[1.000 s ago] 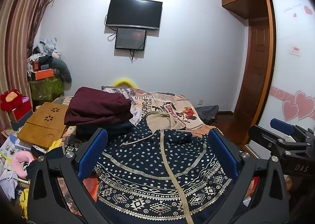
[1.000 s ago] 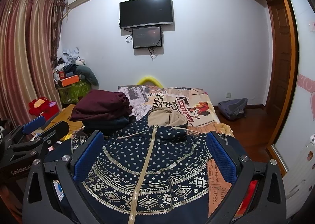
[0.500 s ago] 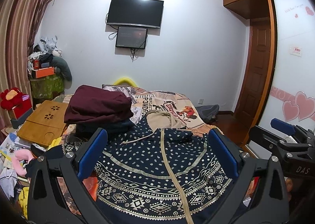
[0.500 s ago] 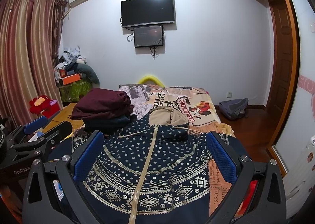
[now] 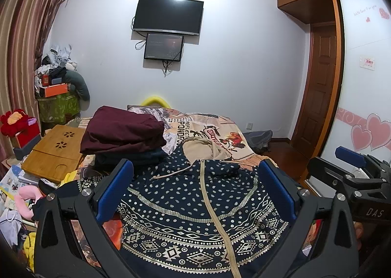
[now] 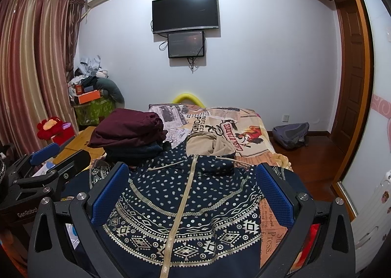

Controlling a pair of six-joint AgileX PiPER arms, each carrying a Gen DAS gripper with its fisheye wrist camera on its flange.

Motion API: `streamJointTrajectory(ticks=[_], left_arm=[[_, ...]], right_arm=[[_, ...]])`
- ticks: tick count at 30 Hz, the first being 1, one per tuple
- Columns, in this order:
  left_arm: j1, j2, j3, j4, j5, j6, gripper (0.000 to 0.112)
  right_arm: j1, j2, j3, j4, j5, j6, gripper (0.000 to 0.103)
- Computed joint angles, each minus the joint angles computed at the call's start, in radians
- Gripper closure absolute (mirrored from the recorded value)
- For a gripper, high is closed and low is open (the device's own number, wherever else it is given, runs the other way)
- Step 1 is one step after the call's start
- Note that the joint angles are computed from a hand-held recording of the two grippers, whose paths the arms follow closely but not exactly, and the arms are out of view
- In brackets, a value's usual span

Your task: Fold large clothes

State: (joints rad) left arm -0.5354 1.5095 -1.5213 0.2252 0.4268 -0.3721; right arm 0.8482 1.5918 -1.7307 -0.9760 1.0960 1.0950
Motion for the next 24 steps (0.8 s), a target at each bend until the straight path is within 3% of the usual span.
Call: streamJointTrajectory(ticks=[24], left_arm=[[0.014, 0.001, -0.004, -0.015, 0.004, 0.015, 0.010]], right_arm=[[-0.008, 0.010, -0.019, 0.015, 0.002, -0.017, 0.000]])
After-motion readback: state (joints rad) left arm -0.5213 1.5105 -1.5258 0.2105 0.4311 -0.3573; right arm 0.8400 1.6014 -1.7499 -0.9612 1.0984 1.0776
